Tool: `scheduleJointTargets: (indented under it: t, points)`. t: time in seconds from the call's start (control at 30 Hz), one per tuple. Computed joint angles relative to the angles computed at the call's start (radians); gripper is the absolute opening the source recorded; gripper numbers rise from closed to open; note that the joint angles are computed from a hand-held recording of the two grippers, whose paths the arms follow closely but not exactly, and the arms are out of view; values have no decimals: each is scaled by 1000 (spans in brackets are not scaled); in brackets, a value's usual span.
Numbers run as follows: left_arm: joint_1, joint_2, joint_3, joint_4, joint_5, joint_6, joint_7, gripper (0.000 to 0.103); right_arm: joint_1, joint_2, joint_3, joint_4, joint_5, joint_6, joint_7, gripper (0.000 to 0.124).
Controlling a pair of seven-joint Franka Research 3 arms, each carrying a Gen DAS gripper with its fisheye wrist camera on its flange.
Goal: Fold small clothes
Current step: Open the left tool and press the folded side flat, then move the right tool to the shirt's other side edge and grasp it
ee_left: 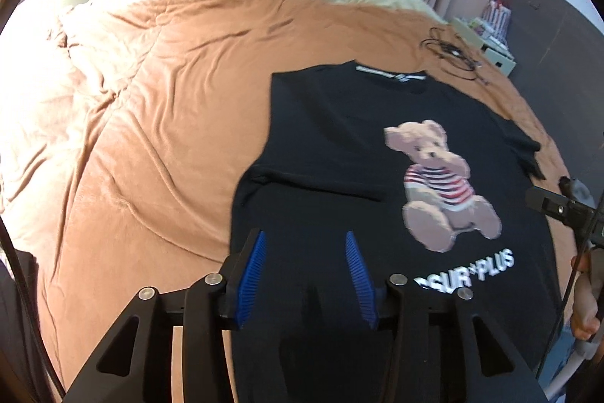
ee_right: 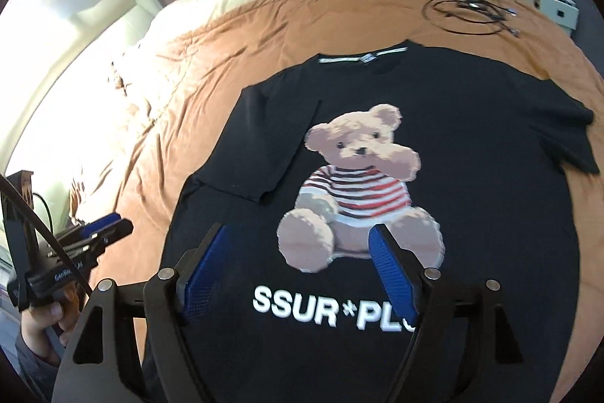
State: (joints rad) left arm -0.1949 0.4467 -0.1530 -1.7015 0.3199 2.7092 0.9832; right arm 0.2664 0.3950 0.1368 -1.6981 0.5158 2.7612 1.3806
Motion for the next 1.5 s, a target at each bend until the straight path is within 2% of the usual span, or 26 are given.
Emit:
scheduleJointTargets:
  t: [0.27, 0.5, 0.6, 0.8, 0.93, 1.03, 1.17, 1.27, 1.5]
  points:
    - [-59, -122, 2, -115, 59, 22, -104, 47, -40, -221, 21, -237, 177, 58, -129, 75]
    - [-86, -242, -17, -241, 131, 28, -213, 47, 10, -400, -13, -421, 325, 102, -244, 75]
    - [-91, -276, -27, -279, 158, 29, -248, 47, 35, -466, -36, -497, 325, 130, -229, 75]
    - [-92, -296, -45, -310, 187, 68, -284, 47, 43, -542, -80, -578, 234, 162, -150, 75]
    - [-96, -246, -47, -243, 176, 63, -269, 47, 26, -528, -109, -557, 192, 154, -131, 75]
    - [-98, -186, -47, -167, 157, 57, -236, 47, 31, -489, -138, -518, 283, 151, -216, 75]
    - [-107, -80, -41, -33, 131, 23, -183, 47, -8, -405, -141, -443, 368, 132, -291, 75]
    - [-117, 15, -34, 92, 109, -9, -136, 47, -53, -331, -131, -375, 379, 116, -308, 75]
    - [-135, 274, -20, 459, 29, -118, -20, 47, -146, -156, -105, -195, 311, 81, -262, 75]
